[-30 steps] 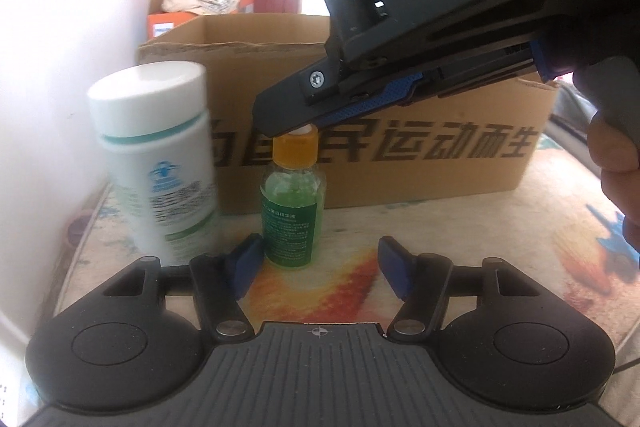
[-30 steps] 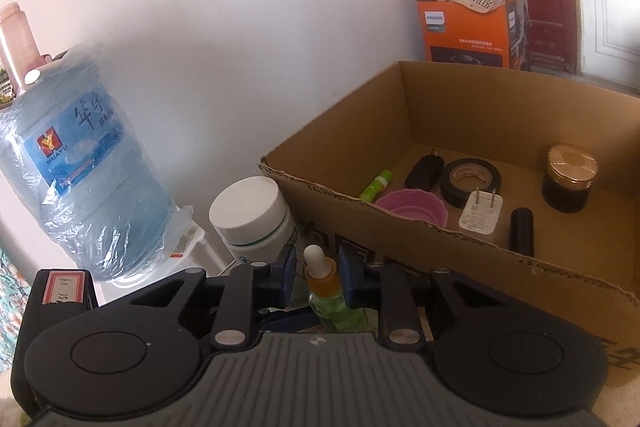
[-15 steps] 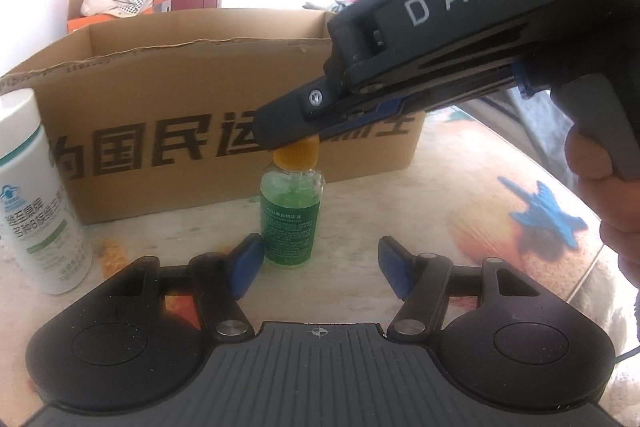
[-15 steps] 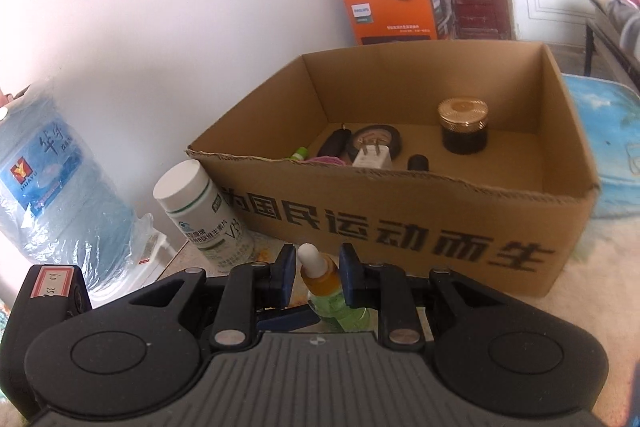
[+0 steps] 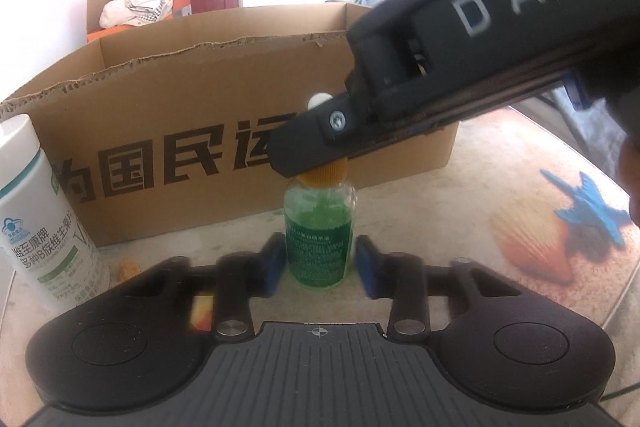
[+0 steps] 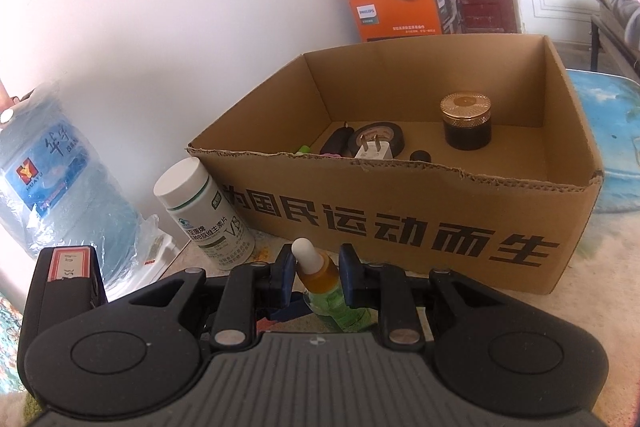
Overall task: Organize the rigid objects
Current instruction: 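Carry the dropper bottle into the box and open the right tool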
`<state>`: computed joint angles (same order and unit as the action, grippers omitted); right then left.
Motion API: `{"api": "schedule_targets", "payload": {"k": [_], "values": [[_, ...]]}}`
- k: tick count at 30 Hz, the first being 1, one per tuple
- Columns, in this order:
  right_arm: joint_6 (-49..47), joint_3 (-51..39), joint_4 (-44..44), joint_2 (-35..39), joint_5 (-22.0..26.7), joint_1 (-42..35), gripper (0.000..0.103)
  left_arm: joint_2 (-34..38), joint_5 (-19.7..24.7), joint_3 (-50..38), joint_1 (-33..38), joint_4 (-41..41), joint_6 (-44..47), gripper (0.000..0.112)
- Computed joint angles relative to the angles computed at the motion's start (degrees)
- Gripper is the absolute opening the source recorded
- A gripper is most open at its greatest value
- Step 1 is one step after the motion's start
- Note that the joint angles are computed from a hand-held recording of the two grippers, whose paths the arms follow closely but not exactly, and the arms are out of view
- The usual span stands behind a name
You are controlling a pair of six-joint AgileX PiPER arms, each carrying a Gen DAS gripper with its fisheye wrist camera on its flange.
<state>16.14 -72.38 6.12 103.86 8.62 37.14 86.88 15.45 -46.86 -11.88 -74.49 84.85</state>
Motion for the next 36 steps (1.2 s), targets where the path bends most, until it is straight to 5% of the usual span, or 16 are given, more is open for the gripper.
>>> {"api": "schedule_targets", "payload": {"k": [8, 13, 19, 24, 31, 36], "values": [[-0.1, 2.6, 0.0, -3.1, -1.4, 0.3, 0.025, -2.8, 0.7, -0.4, -0.3, 6.0, -6.2, 0.031], [-21.2, 2.5, 19.9, -7.0, -0.4, -0.7, 0.025, -7.3, 1.6, -2.8, -0.9, 17.7, -18.6, 0.031], [-42.8, -5.2, 38.0, -8.1, 5.1, -4.5, 0.025, -6.6, 10.2, -15.1, 1.6, 25.3, -31.5, 0.031], [-45.5, -16.4, 40.6, -3.4, 13.8, -10.8, 0.025, 1.5, 11.9, -28.5, -0.6, 32.9, -40.7, 0.031], [-37.2, -32.5, 34.5, 7.9, 26.6, -19.1, 0.025, 19.2, 21.3, -51.8, -3.4, 42.5, -54.2, 0.031], [-36.5, -40.3, 35.8, 15.2, 31.0, -23.4, 0.024, 29.0, 29.3, -64.7, -4.1, 45.4, -60.1, 0.028]]}}
